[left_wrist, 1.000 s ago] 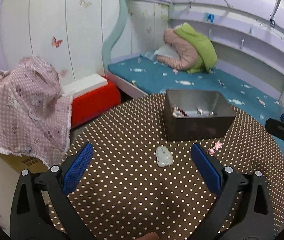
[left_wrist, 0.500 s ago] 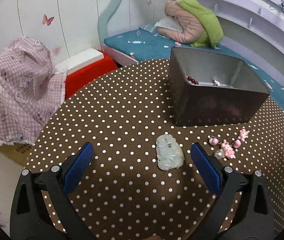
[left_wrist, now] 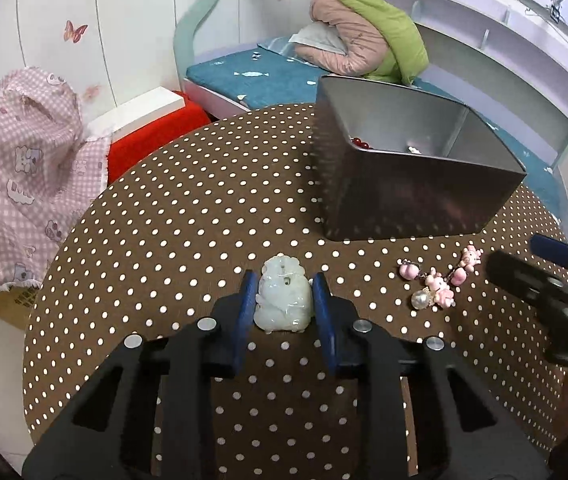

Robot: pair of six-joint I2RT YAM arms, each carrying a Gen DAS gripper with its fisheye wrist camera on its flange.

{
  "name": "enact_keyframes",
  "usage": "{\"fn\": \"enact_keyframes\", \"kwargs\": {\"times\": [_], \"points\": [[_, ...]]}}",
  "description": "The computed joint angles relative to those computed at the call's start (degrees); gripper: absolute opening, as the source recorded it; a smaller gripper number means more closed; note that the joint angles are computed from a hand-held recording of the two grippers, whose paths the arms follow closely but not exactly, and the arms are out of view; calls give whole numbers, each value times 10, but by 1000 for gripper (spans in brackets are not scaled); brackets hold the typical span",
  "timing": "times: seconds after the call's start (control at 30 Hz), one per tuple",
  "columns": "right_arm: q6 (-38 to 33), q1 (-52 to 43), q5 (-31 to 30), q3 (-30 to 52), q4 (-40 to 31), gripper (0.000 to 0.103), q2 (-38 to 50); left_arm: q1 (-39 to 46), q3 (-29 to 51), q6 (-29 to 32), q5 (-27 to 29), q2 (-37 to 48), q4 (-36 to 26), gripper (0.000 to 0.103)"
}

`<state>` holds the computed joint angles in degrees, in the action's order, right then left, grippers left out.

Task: Organize jewelry
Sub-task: 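Grasp the pink charms with the right tool while the left tool holds the pendant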

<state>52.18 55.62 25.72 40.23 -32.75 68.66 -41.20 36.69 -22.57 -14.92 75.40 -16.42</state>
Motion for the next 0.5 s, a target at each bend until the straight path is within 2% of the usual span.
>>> {"fn": "enact_keyframes", "kwargs": {"times": [0.1,0.2,0.3,0.37,0.5], "points": [[-10,-5,-8,14,16,75,39,5,-16,-3,7,-21,-1,29],[-23,14,16,36,-6,69,72,8,-24,-5,11,-36,-6,29],[-31,25,16,23,-25,61,52,7,-26,-9,12,-47,-15,29],[-15,39,31,14,-46,60,42,9,-28,-10,13,-54,-18,29],[0,27,21,-25,-16,59,-10,13,-40,-7,18,-72,-21,29]]}}
